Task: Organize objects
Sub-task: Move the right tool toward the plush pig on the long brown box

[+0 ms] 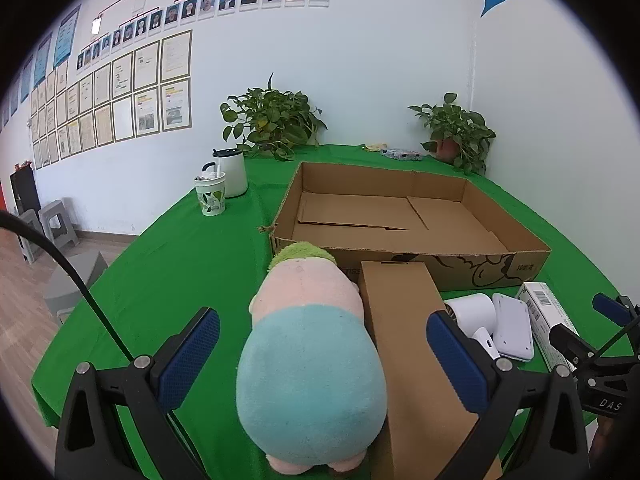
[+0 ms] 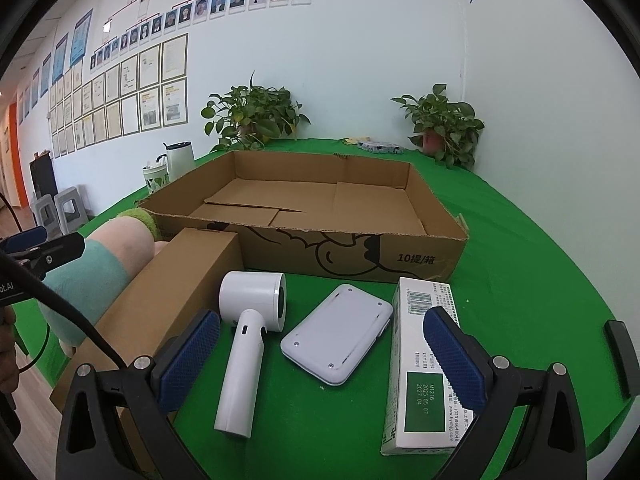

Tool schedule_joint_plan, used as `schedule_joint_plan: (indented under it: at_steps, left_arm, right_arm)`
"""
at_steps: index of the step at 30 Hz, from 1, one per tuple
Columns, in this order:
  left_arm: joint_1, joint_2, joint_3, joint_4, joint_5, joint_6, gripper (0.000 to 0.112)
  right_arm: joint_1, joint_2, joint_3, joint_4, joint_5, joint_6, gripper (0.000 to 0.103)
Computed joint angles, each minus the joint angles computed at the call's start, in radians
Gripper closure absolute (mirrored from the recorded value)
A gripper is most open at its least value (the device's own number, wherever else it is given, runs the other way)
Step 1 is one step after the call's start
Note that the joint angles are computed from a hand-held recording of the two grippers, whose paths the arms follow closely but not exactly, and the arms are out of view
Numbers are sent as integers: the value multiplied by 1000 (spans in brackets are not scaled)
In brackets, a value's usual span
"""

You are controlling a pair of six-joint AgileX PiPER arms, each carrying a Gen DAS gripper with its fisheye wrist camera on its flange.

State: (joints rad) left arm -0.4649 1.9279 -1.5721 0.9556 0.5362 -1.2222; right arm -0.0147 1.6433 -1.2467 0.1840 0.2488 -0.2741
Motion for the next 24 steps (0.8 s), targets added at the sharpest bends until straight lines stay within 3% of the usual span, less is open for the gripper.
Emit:
schedule_joint_plan:
  at_steps: [3, 5, 6, 12, 14, 16, 20, 22, 24]
  left_arm:
    - [4, -40, 44, 51, 18, -63, 9]
    - [11, -77, 86, 91, 31, -113, 9]
    - [17, -96, 106, 104, 43, -135, 9]
    - [68, -141, 147, 49, 73, -125, 9]
    - [89, -130, 137, -6, 57, -82, 9]
    - [109, -106, 120, -70, 26, -20, 9]
    - [123, -43, 73, -182, 0, 108, 10]
    - [132, -36, 83, -192, -54, 115, 10]
    - [147, -38, 87, -248, -103, 171, 10]
  right_arm:
    - [30, -12, -13, -58, 11, 6, 1]
    - [52, -32, -24, 96, 26, -171, 1]
    - [59, -40, -48, 196, 73, -271, 1]
    - [-5, -19, -281, 795, 659, -753, 0]
    - [-19, 40, -324, 878, 786, -811, 0]
    - [15, 87, -346, 800, 753, -752, 1]
    - [89, 171, -358, 513, 529, -496, 1]
    - [93, 173, -326, 435, 421, -447, 1]
    - [87, 176, -329, 377, 387, -405, 1]
